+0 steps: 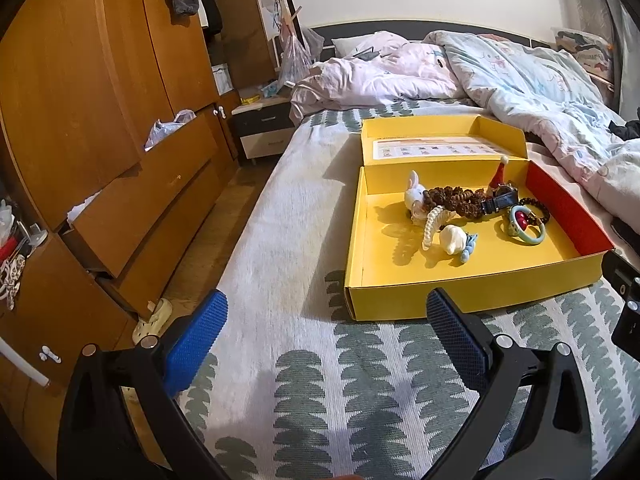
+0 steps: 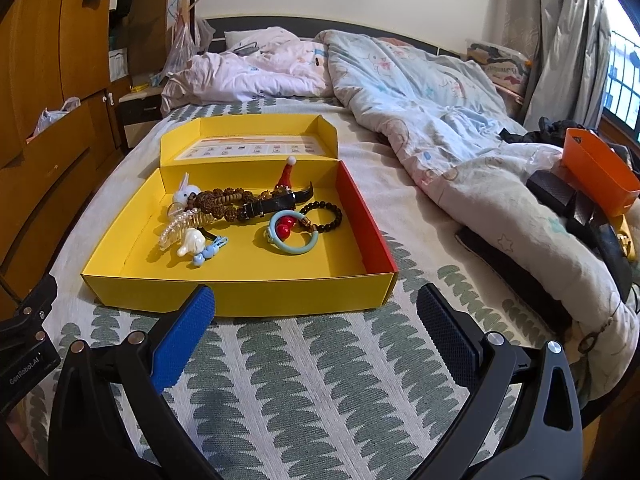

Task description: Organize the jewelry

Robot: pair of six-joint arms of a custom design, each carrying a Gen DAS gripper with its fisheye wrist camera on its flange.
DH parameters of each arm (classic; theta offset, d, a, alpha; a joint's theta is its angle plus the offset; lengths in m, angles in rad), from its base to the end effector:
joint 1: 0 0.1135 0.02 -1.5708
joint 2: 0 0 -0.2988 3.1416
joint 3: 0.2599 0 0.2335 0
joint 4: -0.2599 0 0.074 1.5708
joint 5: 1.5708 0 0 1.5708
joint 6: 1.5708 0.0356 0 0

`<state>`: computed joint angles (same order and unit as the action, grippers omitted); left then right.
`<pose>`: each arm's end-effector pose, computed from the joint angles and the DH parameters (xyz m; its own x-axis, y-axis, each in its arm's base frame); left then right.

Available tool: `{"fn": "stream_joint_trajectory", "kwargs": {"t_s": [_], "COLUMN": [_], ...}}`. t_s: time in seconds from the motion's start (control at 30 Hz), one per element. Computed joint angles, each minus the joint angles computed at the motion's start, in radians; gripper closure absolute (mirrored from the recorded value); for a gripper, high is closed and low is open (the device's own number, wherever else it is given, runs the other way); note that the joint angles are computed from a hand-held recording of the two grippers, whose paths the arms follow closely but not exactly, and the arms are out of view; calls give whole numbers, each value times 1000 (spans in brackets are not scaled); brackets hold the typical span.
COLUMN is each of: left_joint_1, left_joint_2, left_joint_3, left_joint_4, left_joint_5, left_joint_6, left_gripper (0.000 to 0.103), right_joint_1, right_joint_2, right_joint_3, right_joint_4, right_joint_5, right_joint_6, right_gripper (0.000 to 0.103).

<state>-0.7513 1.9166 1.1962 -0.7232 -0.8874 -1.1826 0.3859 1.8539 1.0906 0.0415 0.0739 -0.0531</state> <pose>0.2693 -0.2137 0.1951 -0.6068 -0.2330 -0.7599 -0.5350 0.8268 0.1737 0.3625 0.1444 0.2154 -0.5941 -0.2985 -0.7470 -0.3560 0.9303 -0.0886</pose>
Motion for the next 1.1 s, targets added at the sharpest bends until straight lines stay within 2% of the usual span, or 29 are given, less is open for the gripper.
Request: {"fn": "stream_joint_trajectory", "kwargs": {"t_s": [1.1], "left_joint_1": [7], "left_joint_2": [19], "left_joint_3": [5], "left_joint_4": [4], "left_joint_5": [-8], "left_joint_6": [27], "left_gripper": [4], "right_joint_1": [1], "right_joint_2": [58], "right_joint_3": [31], "right_joint_4": [38], "right_joint_5": [-15], "right_joint_6": [18], "right_gripper": [3]}}
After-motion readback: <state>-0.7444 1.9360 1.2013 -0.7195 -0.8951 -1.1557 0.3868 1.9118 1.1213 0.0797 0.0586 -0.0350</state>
